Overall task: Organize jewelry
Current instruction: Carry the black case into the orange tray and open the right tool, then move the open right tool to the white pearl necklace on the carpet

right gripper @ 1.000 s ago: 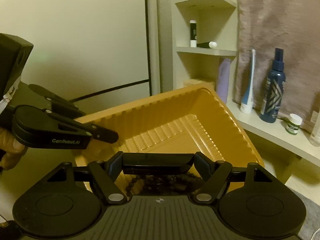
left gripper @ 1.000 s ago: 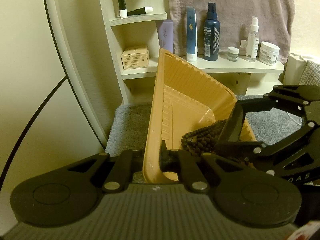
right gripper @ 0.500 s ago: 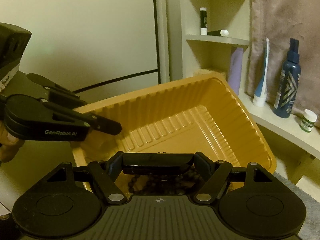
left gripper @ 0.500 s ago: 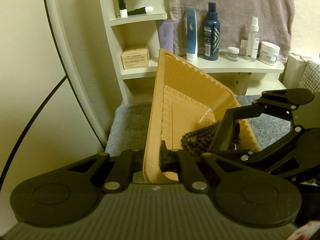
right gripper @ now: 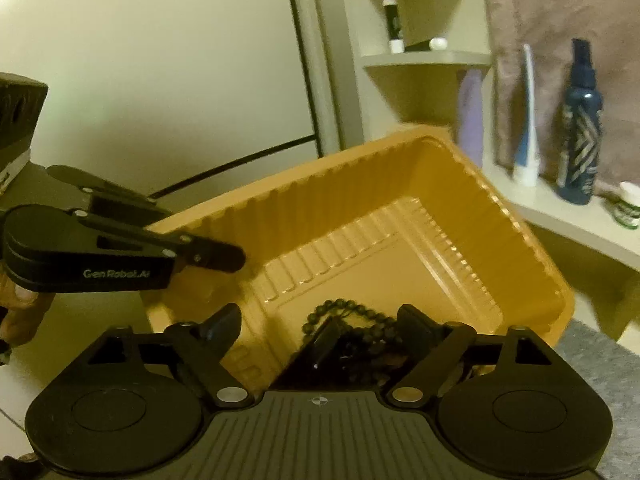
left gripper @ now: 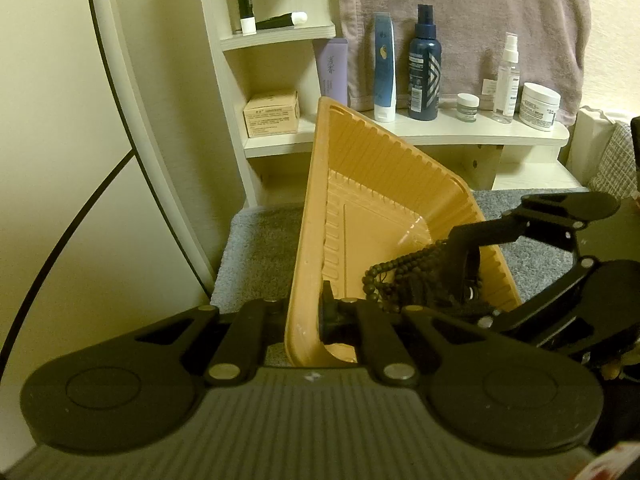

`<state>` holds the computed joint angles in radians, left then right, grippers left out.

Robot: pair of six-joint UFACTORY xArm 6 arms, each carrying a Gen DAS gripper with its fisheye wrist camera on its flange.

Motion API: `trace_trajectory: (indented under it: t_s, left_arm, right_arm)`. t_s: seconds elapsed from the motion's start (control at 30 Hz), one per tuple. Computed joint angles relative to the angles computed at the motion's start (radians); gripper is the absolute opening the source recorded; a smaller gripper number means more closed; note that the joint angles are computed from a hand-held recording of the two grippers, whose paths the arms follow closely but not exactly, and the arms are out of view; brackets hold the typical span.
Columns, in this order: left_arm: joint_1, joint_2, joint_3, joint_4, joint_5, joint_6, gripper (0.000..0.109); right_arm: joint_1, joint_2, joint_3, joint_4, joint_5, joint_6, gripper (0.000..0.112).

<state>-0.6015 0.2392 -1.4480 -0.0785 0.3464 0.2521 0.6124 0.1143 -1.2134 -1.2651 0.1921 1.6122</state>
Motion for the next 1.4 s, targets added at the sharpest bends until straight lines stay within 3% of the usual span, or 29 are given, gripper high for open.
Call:
trace_trajectory:
  t_s: [0.27, 0.6, 0.8, 0.93, 1.1, 1.23, 1.4]
  left_arm:
    - [-0.001, 0.001, 0.002, 0.008, -0.005, -0.008, 0.006]
    - [-0.001, 0.000, 0.001, 0.017, -0.004, -0.016, 0.006]
    - [-0.001, 0.000, 0.001, 0.019, -0.004, -0.018, 0.006]
    - [-0.002, 0.002, -0.001, 0.023, -0.006, -0.020, 0.006]
    - [-0.002, 0.003, -0.002, 0.025, -0.006, -0.021, 0.006]
    - [-0.002, 0.003, -0.002, 0.025, -0.006, -0.021, 0.006]
    - [-0.003, 0.003, -0.002, 0.041, -0.006, -0.037, 0.006]
  right_arm:
    - [0.034, -0.104, 0.086, -0.083, 0.161, 0.151, 0.085]
    - [0.195, -0.290, 0.283, 0.026, 0.662, 0.307, 0.085]
    - [0.286, -0.399, 0.408, 0.116, 0.905, 0.436, 0.085]
    - [0.320, -0.440, 0.454, 0.179, 1.004, 0.469, 0.084]
    - [0.339, -0.478, 0.491, 0.243, 1.101, 0.489, 0.067]
    - [0.322, -0.510, 0.524, 0.271, 1.111, 0.464, 0.048]
    - [0.270, -0.552, 0.571, 0.227, 0.988, 0.377, 0.021]
